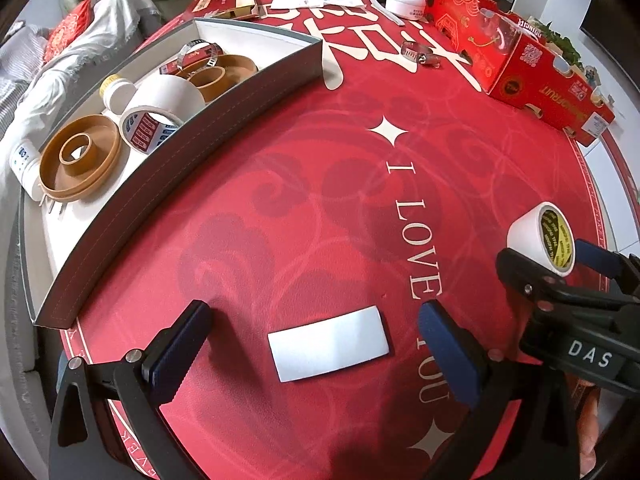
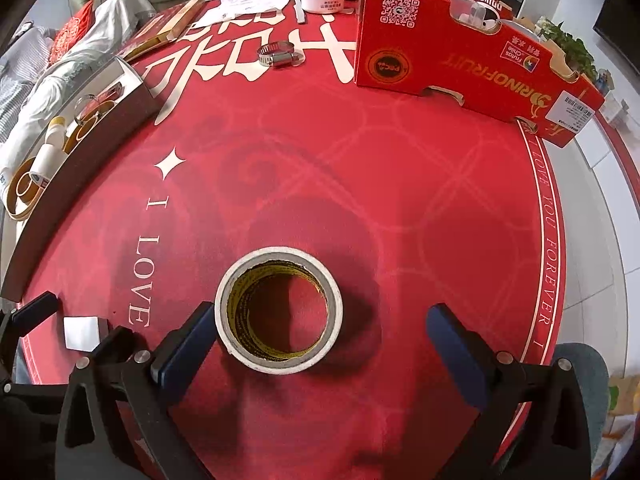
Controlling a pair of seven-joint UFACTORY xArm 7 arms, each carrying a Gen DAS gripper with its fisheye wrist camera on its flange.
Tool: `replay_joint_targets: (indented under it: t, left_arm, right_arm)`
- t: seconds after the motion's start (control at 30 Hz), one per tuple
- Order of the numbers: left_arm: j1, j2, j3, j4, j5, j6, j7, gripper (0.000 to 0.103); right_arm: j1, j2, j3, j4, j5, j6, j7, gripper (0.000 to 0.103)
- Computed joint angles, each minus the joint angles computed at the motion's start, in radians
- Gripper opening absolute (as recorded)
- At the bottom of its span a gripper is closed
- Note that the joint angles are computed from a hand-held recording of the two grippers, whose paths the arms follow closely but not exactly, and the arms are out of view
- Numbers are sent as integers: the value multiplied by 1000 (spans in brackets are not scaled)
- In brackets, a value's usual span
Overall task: Organize rigid objects
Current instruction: 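Grasp white tape roll with right gripper while left gripper grasps white block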
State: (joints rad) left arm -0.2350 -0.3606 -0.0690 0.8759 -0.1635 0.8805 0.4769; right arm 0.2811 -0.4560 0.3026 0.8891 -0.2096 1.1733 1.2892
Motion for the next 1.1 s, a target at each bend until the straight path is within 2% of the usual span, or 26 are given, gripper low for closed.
replay_joint_targets:
  t: [0.27, 0.5, 0.57, 0.6, 0.63, 0.67, 0.7, 0.8, 0.83, 0.93, 1.1]
  left_arm:
    - [2, 6, -1, 9, 4, 10, -1, 103]
    - [9, 43, -14, 62, 31, 66, -30, 102]
    - [8, 44, -10, 72, 31, 81, -22, 97]
    - [8, 40, -7, 76, 29, 89, -12, 90]
    - [6, 34, -4, 78, 23, 95, 0, 78]
    - [5, 29, 1, 81, 16, 100, 16, 71]
    - [4, 25, 2, 83, 12, 104, 25, 56]
    - [8, 30, 8, 101, 0, 136, 42, 55]
    - [12, 32, 10, 107, -6, 145, 39, 55]
    - [26, 41, 15, 126, -17, 167, 19, 55]
    - [53, 39, 27, 147, -33, 144, -16, 55]
  right_arm:
    - [-1, -3, 7, -3, -12, 0, 16, 103]
    - [-1, 5, 3, 4, -15, 3, 14, 103]
    - [1, 14, -8, 14, 1, 12, -1, 103]
    - [2, 19, -13, 19, 8, 15, -10, 103]
    - [3, 23, -20, 23, 17, 18, -22, 103]
    - [4, 26, -22, 27, 20, 20, -31, 100]
    - [5, 28, -22, 30, 19, 17, -42, 97]
    - [9, 41, -14, 50, 5, 9, -69, 68]
    - [9, 47, -9, 63, -3, 10, -71, 50]
    - [11, 58, -12, 78, 5, 11, -69, 50]
    - [14, -3, -7, 24, 32, -29, -6, 50]
